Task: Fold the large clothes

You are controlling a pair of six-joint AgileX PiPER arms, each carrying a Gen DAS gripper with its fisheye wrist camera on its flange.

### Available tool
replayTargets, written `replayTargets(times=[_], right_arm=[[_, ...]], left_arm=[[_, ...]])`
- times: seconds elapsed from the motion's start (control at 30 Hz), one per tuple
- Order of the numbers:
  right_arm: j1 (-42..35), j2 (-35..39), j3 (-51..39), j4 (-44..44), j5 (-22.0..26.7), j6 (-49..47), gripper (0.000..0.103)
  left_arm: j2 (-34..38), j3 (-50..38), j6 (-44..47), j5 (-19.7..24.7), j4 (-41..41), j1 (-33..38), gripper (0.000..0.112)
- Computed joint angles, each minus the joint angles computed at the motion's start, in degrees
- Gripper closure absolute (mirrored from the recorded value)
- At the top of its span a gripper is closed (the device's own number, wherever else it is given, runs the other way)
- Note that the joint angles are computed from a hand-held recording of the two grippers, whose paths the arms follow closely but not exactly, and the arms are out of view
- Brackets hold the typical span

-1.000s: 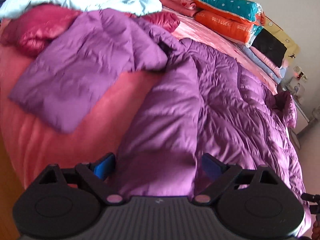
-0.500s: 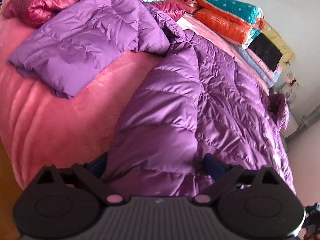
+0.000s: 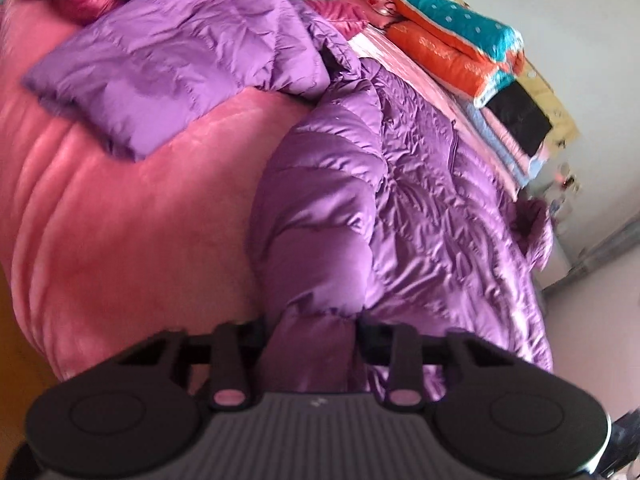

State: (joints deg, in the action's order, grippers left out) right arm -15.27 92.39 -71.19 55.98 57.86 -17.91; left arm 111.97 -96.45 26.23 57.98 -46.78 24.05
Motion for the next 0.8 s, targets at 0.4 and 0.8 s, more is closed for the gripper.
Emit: replayTargets(times=[0.4,0.8], right_arm=[[-0.91,-10.95,8.56,-2.25,-4.45,0.12,0.078],[-1.67,-11.48,8.77,-5.45,-6.15,3.17,0.043]], left_arm=[[-5.5,1.81,0.97,1.93,4.18,0.4,0.094],[-11.12,2.3,3.26,-1.24,8.07,-0.91,0.08]])
